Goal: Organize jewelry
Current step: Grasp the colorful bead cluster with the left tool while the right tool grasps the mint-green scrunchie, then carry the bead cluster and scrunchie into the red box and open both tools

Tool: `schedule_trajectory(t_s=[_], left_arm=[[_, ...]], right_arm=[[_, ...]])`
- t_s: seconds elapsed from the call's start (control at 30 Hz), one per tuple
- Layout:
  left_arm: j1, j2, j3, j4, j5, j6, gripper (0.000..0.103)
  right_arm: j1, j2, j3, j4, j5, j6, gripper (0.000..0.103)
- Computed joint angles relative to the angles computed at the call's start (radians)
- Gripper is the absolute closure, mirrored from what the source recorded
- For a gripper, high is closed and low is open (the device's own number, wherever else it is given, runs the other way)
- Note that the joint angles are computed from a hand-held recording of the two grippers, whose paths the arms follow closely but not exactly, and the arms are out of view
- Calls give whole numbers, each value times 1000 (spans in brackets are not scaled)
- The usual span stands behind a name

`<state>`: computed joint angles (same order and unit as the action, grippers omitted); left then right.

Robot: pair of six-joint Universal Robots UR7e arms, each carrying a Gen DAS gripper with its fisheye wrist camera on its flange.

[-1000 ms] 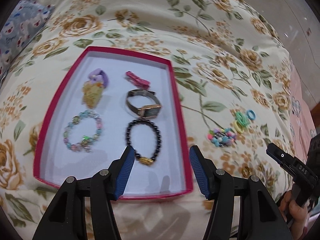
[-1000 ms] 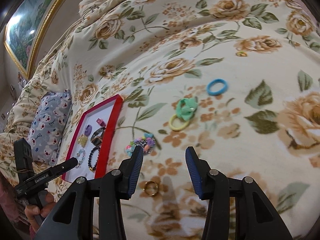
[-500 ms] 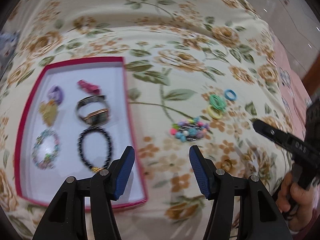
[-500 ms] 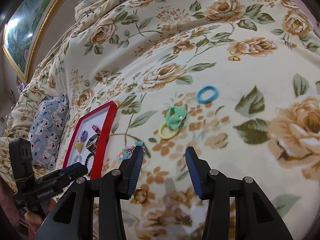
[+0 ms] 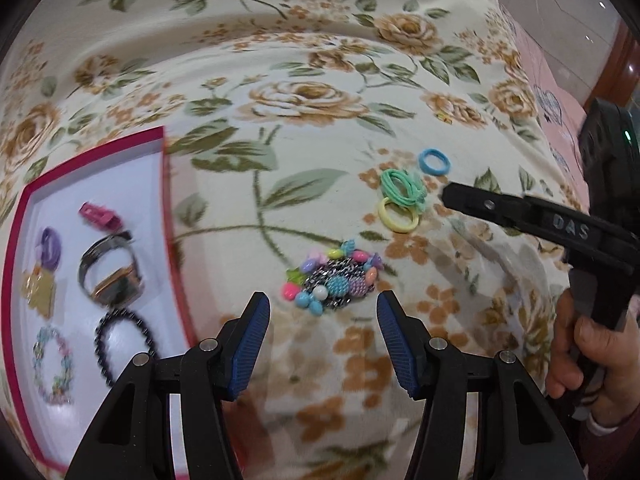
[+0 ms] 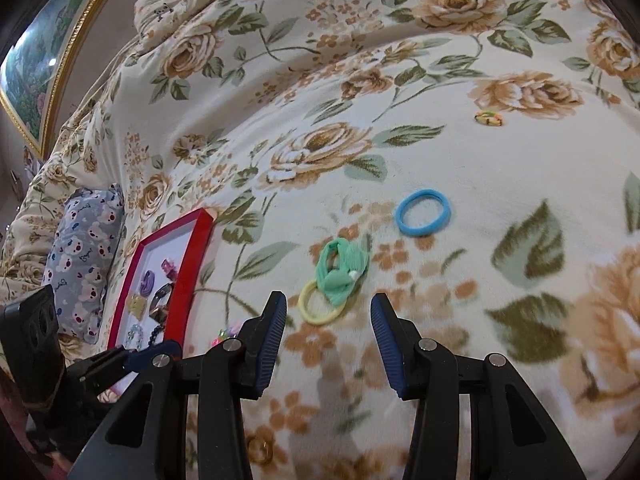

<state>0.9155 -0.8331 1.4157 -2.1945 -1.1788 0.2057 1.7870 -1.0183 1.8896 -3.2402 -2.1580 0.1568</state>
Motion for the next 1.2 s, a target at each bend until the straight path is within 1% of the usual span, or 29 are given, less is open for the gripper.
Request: schedule_trajectory(t_s=[0.2,0.27,0.3,0.33,0.37,0.4,0.43,0.53,0.7,0.9,1.07,1.2], left_arm=[[-8,67,-41,18,18,56,53],[-10,85,-51,29,30,64,58],[-12,96,-55,32,44,69,65],[-14,103,-55,31,59,76,72],[-17,106,-49,18,77,89,76],[-21,106,-39,-4,94,105,84],[-22,106,-38,-7,93,108,87],[-13,97,-44,-1,58,89,92],[-3,51,-25,-19,1,74,92],[8,-24,9,-41,-60,41,92],[16,-83,43,-63,-82,11,92],[19,-131,80,-84,-68,-10,92]], right_arm=[[-28,29,-53,52,7,-4,59],[-37,39,-67,62,5,-4,59],[-40,42,-71,65,3,-4,60],[-44,44,-73,64,5,-5,65],[-47,47,-75,65,0,-6,78],[-49,48,-77,67,-5,-5,83],[-50,48,-73,61,-10,-2,88],[-45,45,-62,29,-18,-19,89],[-21,30,-33,-20,-13,-37,89],[9,14,-4,-35,4,-30,89],[41,14,10,-25,7,-33,90],[65,24,13,-16,9,-32,90]])
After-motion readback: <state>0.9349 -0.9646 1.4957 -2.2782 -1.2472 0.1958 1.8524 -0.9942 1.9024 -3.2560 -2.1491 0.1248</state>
